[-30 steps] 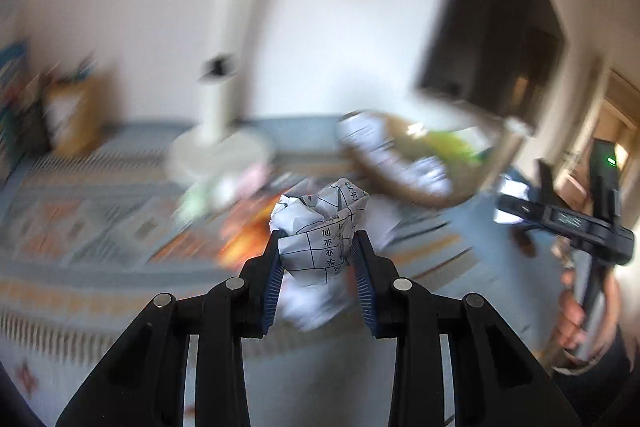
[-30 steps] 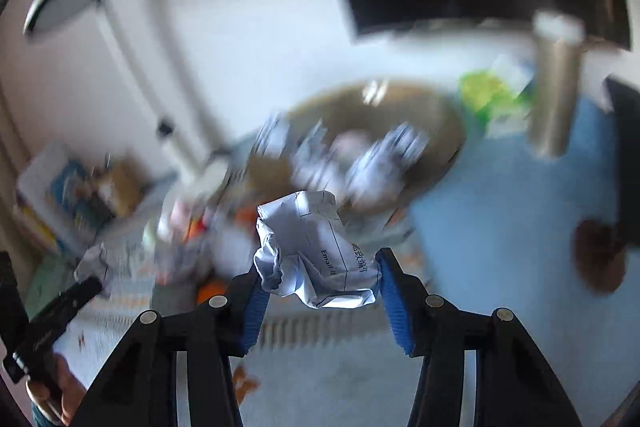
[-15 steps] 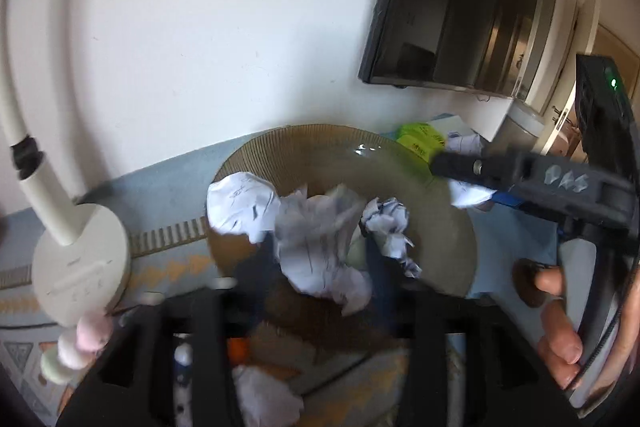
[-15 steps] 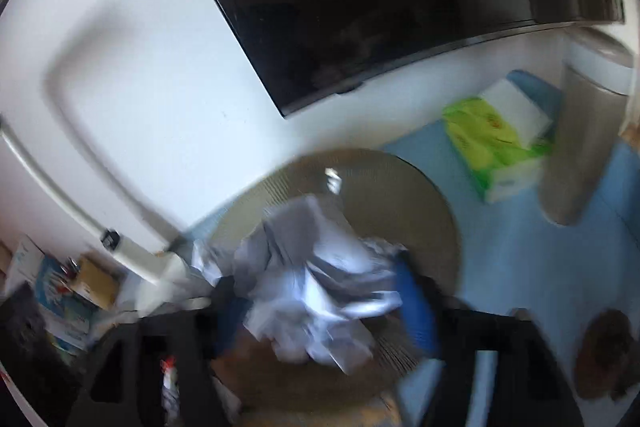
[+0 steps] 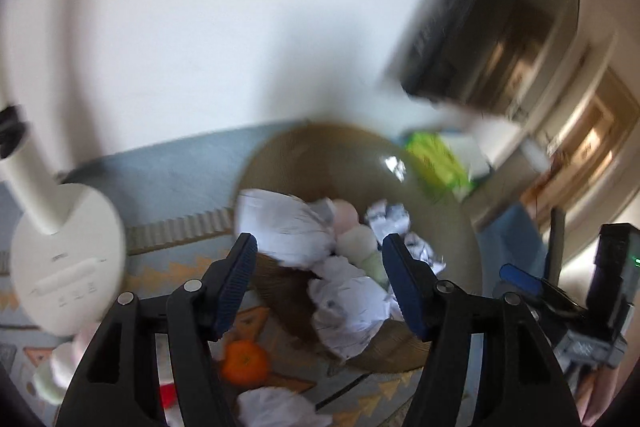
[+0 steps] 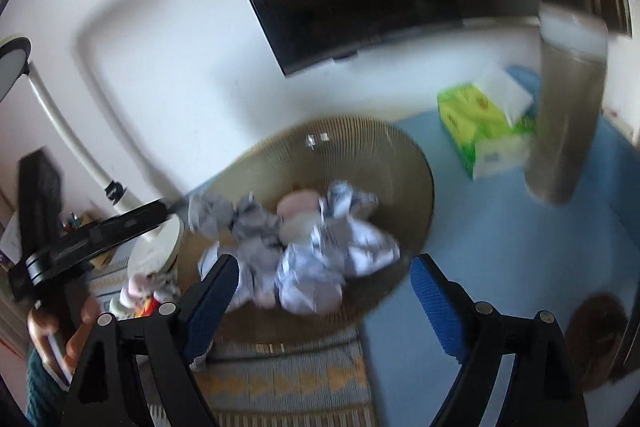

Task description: Organize objects

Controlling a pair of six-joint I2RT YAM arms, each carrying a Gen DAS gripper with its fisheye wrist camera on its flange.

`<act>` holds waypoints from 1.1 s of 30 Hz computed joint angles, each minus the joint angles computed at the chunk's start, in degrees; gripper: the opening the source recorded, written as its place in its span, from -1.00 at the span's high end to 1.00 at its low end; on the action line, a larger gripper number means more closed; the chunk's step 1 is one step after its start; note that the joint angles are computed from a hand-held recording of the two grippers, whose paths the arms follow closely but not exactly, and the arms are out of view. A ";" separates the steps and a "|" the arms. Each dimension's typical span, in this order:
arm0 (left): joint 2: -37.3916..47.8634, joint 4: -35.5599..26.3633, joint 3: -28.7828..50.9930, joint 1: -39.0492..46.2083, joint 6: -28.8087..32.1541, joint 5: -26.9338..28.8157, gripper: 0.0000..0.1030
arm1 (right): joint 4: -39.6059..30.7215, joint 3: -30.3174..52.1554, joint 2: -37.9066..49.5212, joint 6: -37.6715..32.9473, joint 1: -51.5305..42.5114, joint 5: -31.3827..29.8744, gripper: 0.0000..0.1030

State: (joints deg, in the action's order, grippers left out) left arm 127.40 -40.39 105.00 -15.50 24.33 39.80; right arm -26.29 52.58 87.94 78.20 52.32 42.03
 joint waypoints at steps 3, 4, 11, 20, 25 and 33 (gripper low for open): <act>4.12 -2.76 4.62 -3.40 0.02 -2.12 -0.22 | 2.29 -3.19 -2.09 0.51 0.58 -1.21 -0.69; 5.85 -4.16 7.00 -4.36 0.07 -3.09 -0.22 | 2.34 -3.81 -2.53 0.87 0.84 -1.11 -0.69; 7.41 -9.19 9.15 -5.95 4.94 -1.14 -0.22 | -1.21 -3.94 -3.15 3.68 3.83 1.32 -0.69; -21.26 -2.15 -22.14 14.79 17.28 6.81 -0.51 | -1.40 0.06 0.47 5.14 14.51 6.07 -0.74; -27.83 6.32 -33.31 33.11 17.00 10.97 -0.91 | 2.61 6.76 11.00 6.28 17.31 3.33 -0.83; -13.37 21.33 -34.03 43.20 13.41 -0.02 -0.88 | -17.39 33.27 35.83 5.61 16.06 1.35 -0.83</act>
